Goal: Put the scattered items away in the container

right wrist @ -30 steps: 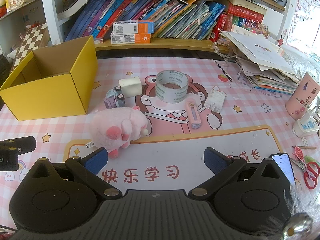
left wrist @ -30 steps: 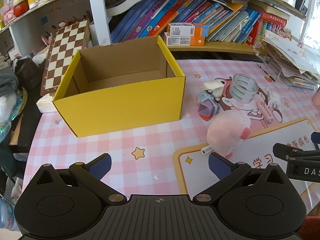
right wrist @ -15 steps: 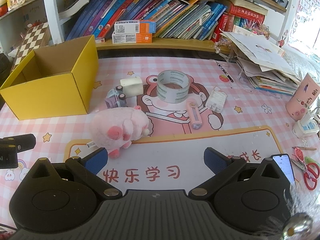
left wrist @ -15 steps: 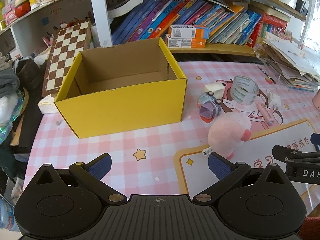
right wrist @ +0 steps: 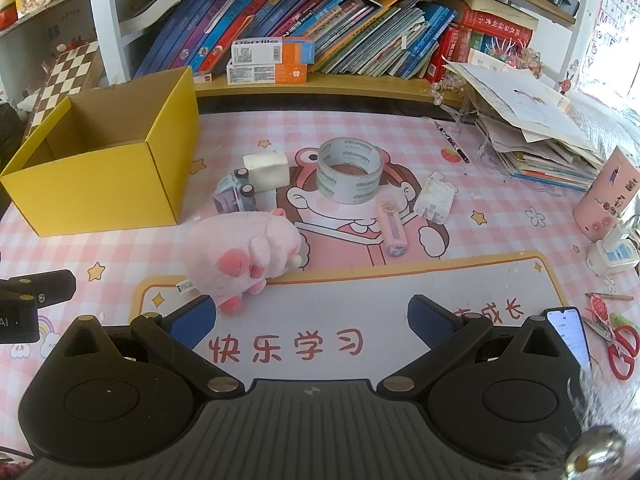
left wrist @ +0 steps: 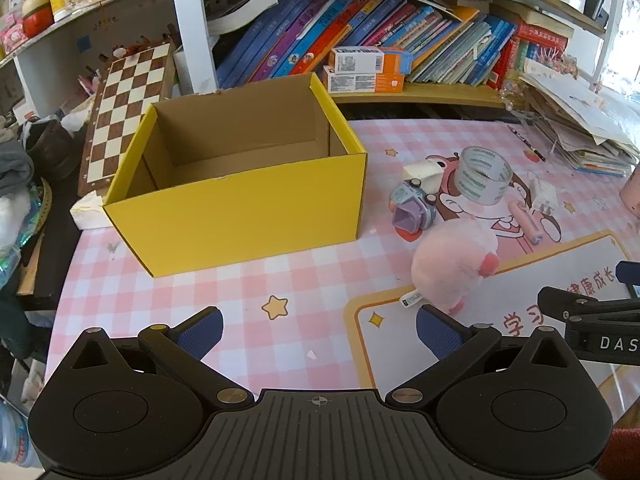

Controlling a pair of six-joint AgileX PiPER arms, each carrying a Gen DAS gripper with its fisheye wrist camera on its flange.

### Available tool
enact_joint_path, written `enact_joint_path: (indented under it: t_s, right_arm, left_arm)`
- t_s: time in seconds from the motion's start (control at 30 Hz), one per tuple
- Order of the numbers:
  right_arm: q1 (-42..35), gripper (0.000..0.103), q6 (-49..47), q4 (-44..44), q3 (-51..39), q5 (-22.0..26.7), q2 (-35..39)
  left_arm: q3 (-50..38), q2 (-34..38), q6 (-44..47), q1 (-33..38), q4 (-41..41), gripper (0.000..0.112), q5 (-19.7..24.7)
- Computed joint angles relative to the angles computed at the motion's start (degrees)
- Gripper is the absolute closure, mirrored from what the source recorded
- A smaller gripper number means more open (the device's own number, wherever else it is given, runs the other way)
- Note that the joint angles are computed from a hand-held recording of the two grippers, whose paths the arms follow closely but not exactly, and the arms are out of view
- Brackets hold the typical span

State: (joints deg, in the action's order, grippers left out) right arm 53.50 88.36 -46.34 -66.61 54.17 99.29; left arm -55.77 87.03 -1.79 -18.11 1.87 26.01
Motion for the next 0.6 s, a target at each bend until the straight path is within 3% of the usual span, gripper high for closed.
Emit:
enact_joint_path:
  t_s: [0.6]
  right_arm:
    - [-0.3,0.0,-0.2,0.1,-0.3,-0.1,0.3]
  left_arm:
    - [0.2,0.3,1.4,0.3,-1.1,0.009,-0.9]
